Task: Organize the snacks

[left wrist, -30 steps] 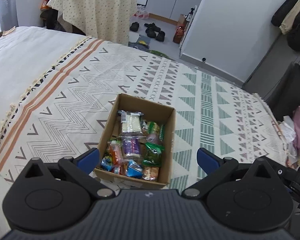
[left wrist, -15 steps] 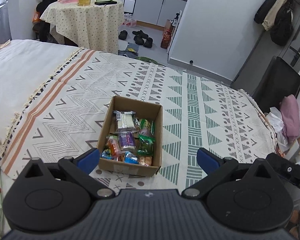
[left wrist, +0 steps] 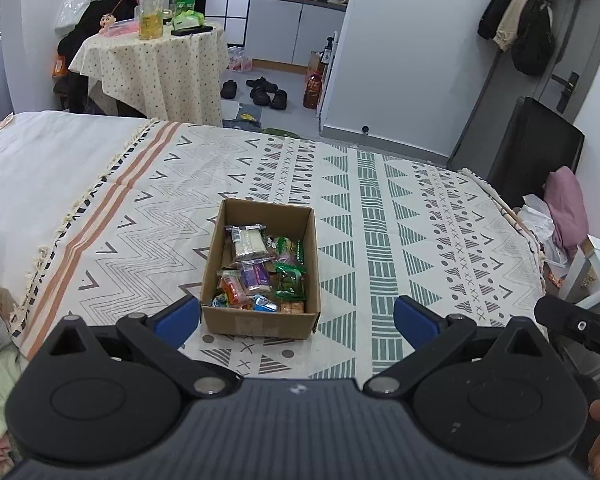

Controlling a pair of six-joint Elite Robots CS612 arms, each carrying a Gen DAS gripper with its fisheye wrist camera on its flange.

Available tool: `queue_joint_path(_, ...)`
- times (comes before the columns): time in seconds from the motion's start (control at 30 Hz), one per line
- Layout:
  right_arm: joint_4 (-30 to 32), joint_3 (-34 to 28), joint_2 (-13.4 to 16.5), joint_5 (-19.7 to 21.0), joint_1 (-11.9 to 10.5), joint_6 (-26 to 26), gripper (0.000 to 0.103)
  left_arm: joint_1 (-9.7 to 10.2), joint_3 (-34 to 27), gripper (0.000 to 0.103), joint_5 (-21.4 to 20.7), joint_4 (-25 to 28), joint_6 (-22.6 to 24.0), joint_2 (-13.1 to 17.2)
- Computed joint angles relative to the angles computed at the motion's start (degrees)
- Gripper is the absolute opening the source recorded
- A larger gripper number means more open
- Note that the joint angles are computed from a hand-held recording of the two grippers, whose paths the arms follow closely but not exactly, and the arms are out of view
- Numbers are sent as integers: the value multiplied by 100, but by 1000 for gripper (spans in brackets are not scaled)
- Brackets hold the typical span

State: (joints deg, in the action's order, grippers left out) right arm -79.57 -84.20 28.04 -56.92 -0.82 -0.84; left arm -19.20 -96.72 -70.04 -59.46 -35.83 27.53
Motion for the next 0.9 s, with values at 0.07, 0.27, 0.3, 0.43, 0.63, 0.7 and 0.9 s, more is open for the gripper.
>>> queue_joint_path(0.07, 62, -86, 34, 13, -15, -46, 103, -18, -65, 103, 79, 48, -5, 26)
queue_joint_path(0.27, 139, -366, 162, 8, -70, -196, 103, -85, -255, 103, 212, 161, 108, 108)
queue_joint_path(0.3, 143, -402, 183, 13, -79, -232, 103, -99, -285, 103, 247, 174, 127, 119)
queue_joint_path(0.43, 203, -534, 250, -26, -106, -258, 103, -142, -383, 103, 335, 199, 174, 162)
queue_joint_path(0.63, 393, -687, 294, 8, -127, -418, 103, -164, -465, 103, 289, 286, 203, 191)
queue_joint_path(0.7, 404, -723, 302, -4, -125, -454, 103, -162, -488, 103, 258, 290, 199, 202)
queue_joint_path(0.9, 438, -753, 300, -2, -117, -517, 103, -172, -498, 103, 281, 306, 275, 196)
